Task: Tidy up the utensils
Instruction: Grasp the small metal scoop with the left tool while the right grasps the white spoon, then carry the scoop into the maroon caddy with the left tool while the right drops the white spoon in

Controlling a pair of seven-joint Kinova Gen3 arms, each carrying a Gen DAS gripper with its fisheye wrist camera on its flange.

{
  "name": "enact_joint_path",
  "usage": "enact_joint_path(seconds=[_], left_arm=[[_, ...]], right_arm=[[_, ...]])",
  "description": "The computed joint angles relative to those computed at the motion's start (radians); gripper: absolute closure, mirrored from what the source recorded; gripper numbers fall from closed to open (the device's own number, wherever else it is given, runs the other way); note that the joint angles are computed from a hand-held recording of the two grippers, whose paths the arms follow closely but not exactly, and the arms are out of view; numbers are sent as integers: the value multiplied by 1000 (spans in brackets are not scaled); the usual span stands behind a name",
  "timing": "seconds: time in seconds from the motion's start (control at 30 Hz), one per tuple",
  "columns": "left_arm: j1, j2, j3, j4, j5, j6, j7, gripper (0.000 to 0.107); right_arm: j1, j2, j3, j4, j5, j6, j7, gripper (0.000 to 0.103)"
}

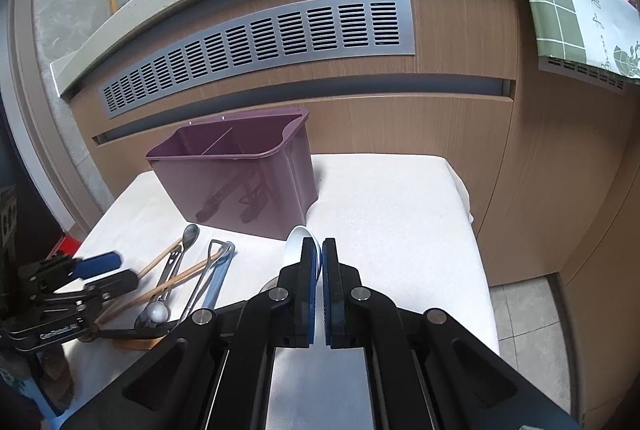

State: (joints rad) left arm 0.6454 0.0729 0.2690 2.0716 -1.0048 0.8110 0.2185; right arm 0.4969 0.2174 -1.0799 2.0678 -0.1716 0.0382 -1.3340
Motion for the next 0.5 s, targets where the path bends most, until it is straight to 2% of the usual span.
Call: enact_joint_path(seconds=[0.13,0.27,0.33,0.43,0.5], left_arm=[[-50,42,-35,-45,40,-104,-120,63],[-42,127,-66,-133,104,-78,-258,64],[-33,156,-90,-165,133,-60,-289,66],[-33,179,-129,-192,187,-59,-317,71],[-41,176,-147,-188,214,-91,-337,84]], right_arm=[[43,13,-39,5,-1,-2,-5,100],[46,15,-36,15,12,-13,-22,100],[58,25,-48,18,24,-20,-35,100],[65,33,-56,23,51,-31,-62,100],[74,43,-68,22,71,-30,-79,100]])
